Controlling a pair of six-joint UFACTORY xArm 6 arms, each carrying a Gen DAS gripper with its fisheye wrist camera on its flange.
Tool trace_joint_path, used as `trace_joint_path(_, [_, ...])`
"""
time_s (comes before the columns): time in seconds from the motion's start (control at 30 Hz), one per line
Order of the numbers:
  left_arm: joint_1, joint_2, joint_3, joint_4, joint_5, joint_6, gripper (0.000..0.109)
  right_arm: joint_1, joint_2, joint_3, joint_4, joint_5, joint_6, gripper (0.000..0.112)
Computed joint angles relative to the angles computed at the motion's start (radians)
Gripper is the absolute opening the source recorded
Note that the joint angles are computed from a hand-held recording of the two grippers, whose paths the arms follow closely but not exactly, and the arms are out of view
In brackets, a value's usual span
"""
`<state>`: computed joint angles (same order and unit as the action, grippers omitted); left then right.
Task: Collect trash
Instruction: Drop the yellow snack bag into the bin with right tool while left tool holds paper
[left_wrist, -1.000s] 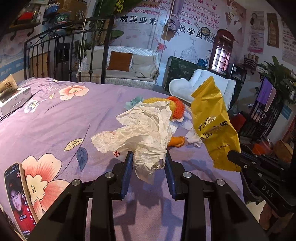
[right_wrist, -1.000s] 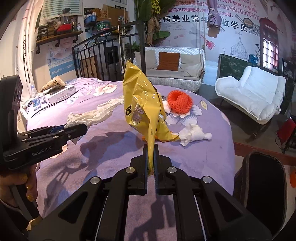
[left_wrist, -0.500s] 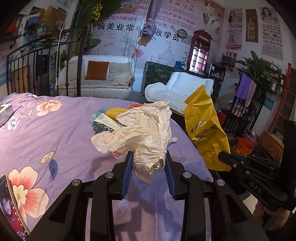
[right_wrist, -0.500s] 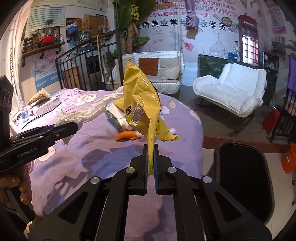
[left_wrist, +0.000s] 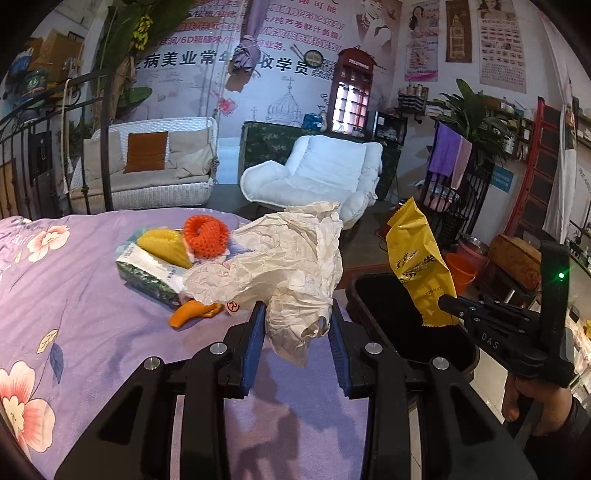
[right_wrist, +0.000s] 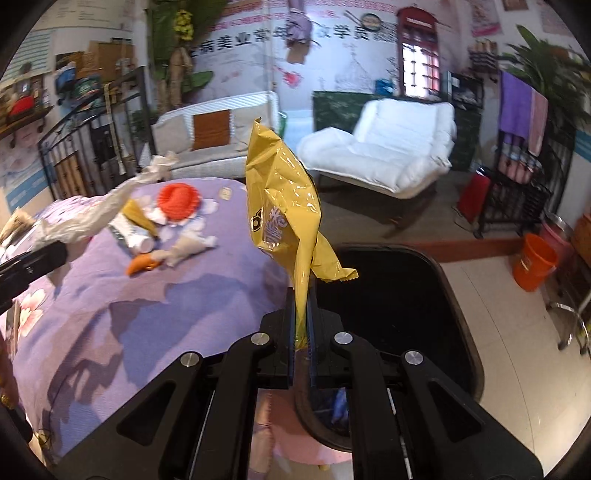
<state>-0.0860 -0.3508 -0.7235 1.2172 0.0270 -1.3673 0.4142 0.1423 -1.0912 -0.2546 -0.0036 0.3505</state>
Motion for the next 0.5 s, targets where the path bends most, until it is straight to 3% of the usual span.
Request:
trace_joint_path(0.1, [-0.005, 0.026, -0.012, -0.008, -0.024, 0.018, 0.034, -0.048, 0.019, -0.013, -0.145, 0.027, 0.154, 0.007])
trace_joint_path(0.23, [-0.022, 0.059, -0.012, -0.128, -0.053, 0.132, 0.034, -0.078, 0.047, -0.022, -0.183, 0.062, 0.225, 0.007])
trace_joint_path(0.37, [-0.042, 0.086, -0.025, -0.144, -0.062, 0.144, 0.034, -0.083, 0.089, -0.038, -0.067, 0.095, 0.175, 0.007])
trace_joint_path(0.5, [-0.064, 0.114, -0.033, -0.24, -0.073, 0.237, 0.034, -0.101, 0.12, -0.05, -0.088, 0.111, 0.234, 0.007])
